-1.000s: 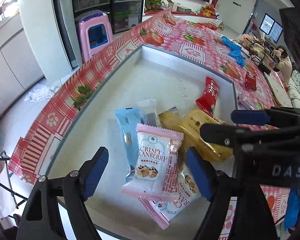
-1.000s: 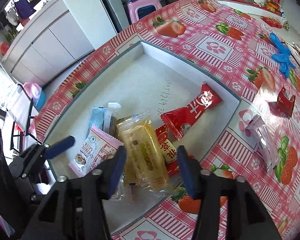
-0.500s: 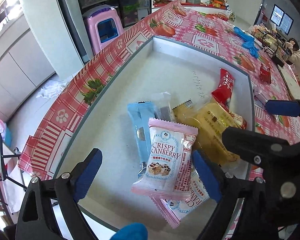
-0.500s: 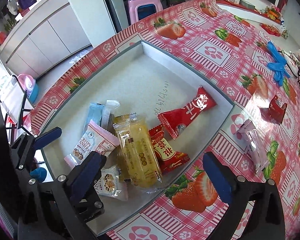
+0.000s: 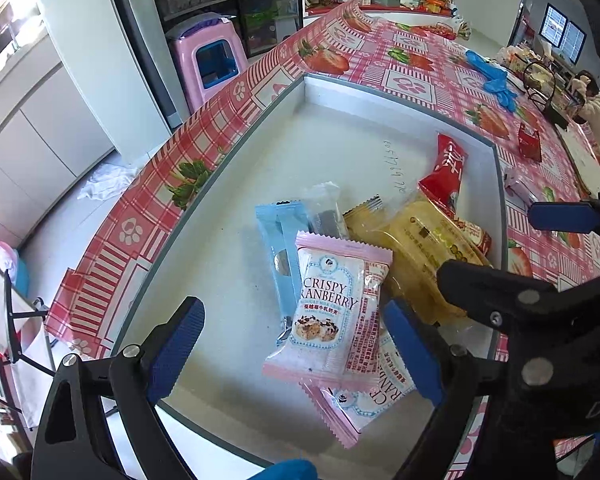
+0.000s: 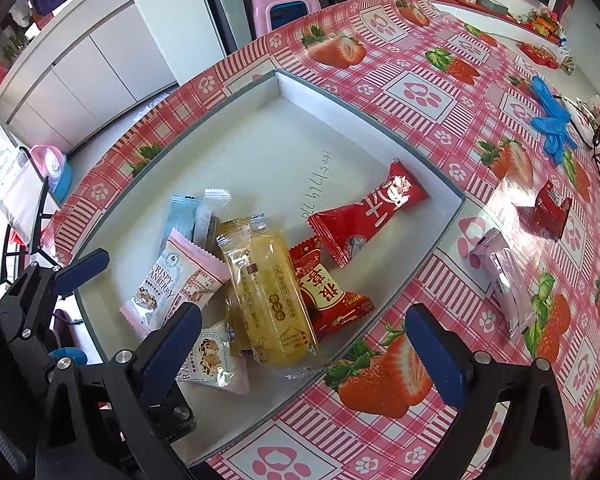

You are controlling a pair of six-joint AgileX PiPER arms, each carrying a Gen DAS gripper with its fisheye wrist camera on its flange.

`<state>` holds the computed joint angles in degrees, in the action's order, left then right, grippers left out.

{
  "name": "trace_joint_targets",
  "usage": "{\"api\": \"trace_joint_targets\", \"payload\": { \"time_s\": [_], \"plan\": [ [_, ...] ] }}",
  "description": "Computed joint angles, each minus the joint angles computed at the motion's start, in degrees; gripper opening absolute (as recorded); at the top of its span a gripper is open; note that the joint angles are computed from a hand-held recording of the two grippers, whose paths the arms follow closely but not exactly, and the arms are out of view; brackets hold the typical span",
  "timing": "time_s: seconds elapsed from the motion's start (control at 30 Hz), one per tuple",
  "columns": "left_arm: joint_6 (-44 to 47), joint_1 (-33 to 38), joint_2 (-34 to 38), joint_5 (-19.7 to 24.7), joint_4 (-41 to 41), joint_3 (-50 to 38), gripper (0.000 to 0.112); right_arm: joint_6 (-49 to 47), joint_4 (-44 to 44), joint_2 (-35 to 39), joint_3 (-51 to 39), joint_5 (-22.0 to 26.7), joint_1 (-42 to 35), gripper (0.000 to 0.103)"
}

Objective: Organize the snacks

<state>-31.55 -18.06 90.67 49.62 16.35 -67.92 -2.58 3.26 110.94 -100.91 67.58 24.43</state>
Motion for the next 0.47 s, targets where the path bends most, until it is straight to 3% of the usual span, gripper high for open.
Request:
{"api": "trace_joint_targets", "payload": {
  "time_s": [0.47],
  "plan": [
    [-0.39,0.08,-1.37,-1.42,0.27,1.31,0.094,-0.04,0.29,0.29,-0.21,0.61,0.45,0.102]
  ]
}}
